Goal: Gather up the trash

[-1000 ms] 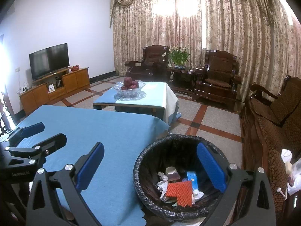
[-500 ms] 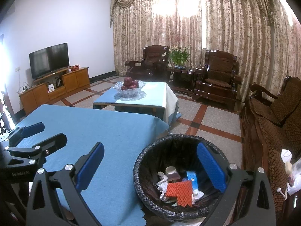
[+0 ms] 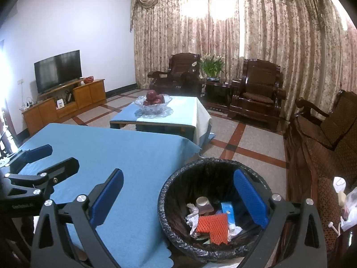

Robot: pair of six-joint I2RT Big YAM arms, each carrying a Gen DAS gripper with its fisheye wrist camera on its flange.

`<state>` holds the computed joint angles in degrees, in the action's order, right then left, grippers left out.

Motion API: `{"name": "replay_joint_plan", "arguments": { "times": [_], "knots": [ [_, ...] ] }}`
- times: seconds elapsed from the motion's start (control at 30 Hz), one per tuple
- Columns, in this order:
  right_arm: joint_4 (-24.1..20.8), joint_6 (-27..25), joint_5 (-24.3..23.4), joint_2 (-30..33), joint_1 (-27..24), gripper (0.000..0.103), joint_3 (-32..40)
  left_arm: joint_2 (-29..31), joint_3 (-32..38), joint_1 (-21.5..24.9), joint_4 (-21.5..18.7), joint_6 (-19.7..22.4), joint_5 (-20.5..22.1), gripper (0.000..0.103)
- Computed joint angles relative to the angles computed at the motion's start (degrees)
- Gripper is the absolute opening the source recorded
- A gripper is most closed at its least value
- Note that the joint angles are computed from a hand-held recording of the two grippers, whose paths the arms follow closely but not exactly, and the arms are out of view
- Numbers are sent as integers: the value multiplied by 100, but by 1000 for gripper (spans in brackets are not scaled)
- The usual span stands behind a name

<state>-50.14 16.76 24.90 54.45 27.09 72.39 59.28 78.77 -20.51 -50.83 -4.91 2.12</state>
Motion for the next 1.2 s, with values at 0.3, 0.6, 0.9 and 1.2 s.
{"name": "replay_joint_plan", "arguments": {
  "times": [0.3, 0.6, 0.9, 1.2],
  "knots": [
    [13, -5, -3, -1, 3, 97, -24, 6, 10, 11, -8, 6, 12, 98],
    [-24, 9, 6, 8, 15, 97, -1, 7, 19, 36, -21, 12, 36, 98],
    [-29, 1, -8, 17, 12, 97, 7, 10, 37, 44, -39, 16, 46, 98],
    [-37, -4, -6, 38, 17, 97, 29, 17, 43, 46, -35, 7, 45, 98]
  ]
}}
